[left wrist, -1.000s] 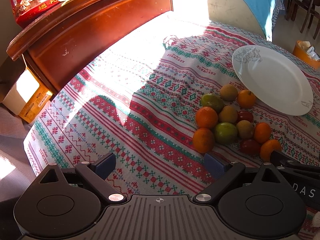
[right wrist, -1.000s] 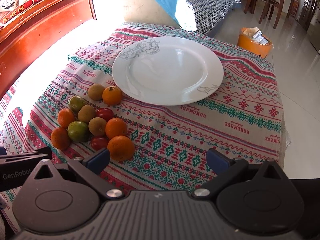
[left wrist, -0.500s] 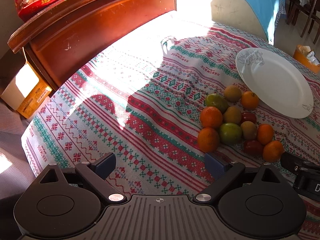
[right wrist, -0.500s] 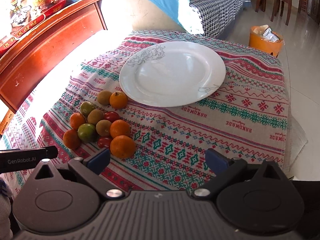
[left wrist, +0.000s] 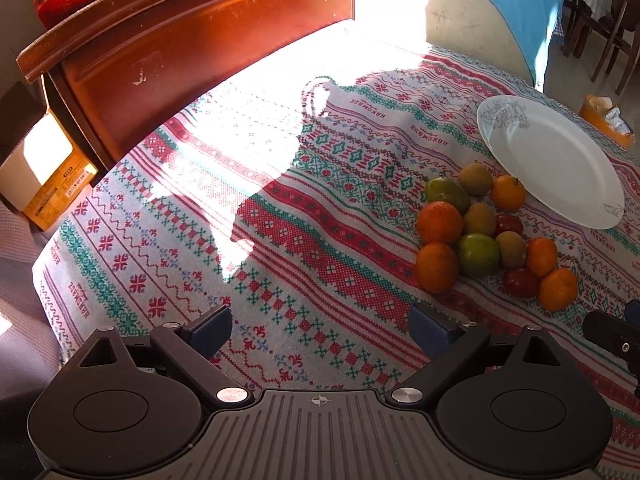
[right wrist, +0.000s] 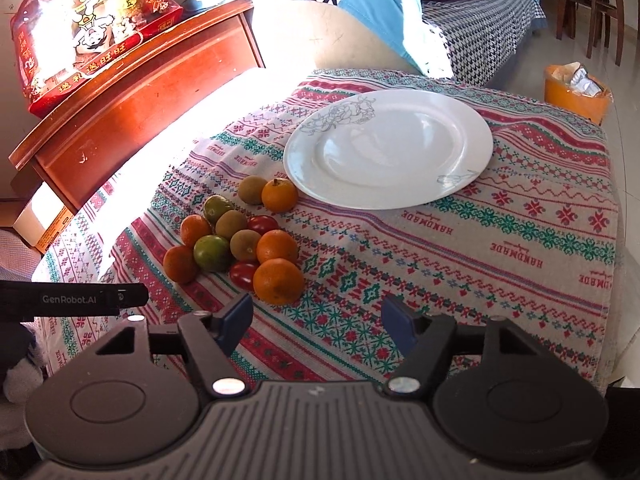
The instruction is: Organize fruits
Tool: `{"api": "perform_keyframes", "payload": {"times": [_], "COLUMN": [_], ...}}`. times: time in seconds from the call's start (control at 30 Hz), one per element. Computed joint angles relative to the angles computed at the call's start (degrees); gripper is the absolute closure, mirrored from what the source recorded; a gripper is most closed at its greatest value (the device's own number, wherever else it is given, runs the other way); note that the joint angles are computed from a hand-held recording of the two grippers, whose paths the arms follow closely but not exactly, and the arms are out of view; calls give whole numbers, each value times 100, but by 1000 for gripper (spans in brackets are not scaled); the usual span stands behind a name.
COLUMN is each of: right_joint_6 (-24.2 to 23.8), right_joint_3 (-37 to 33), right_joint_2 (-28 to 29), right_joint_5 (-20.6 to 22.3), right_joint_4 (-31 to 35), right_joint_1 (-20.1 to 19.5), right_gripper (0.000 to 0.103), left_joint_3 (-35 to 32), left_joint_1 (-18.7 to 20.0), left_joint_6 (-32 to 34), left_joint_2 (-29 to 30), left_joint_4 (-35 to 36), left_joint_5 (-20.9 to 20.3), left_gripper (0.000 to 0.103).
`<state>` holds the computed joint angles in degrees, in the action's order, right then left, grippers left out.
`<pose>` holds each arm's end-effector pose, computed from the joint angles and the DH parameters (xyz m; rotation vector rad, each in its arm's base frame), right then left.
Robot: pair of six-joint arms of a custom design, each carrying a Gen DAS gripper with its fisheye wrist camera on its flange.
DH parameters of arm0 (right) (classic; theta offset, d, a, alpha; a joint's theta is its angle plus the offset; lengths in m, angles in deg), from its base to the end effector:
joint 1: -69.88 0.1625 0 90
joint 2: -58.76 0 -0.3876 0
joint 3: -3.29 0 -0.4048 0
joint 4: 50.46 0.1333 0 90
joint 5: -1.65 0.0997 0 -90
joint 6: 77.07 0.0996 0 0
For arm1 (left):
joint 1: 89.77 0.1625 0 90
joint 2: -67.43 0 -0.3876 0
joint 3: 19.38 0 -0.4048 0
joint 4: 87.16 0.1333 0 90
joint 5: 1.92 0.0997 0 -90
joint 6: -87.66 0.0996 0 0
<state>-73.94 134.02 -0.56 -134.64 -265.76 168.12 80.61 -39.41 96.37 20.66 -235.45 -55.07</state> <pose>0.1239 -0.4278 0.1522 -0.3739 -2.1867 1.1883 -0.2432 -0.5961 0.0501 0.9999 2.3184 -0.3320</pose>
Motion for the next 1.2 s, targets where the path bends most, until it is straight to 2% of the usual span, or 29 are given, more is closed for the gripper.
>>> {"api": "perform_keyframes", "payload": {"times": [0.17,0.37,0.47,0.63,0.8,0.9,1.2], "right_joint_6": [-175,-360,-417,-448,-515,-535,-621], "right_joint_3": [-37,-116,-141,-187,-234,-245,-266], "right_joint_2": [92,194,228,283,337,358,404], "right_joint_5": [208,334,349,381,390,433,551], "right_joint_4": [-180,-251,-279,-315,-386,-421,-467], "right_joint_1": [-54,-95,-113,-144,-170,-196,-232], "right_gripper": [45,51,53,56,59,63,72], "left_joint_3": [14,139,150,131,120,105,105], "left_joint_1": [31,20,15,12,1,-2,22], "left_joint_6": [117,460,591,639,713,765,864], "left_joint_2": [6,31,87,166,238,295,395], "left_joint_4": [-147,-604,-724,-734,-830,-851,-969], "left_joint_5": [-177,-481,-590,-744,-958,-977,-1061], "left_gripper": [8,10,15,30,37,47,63]}}
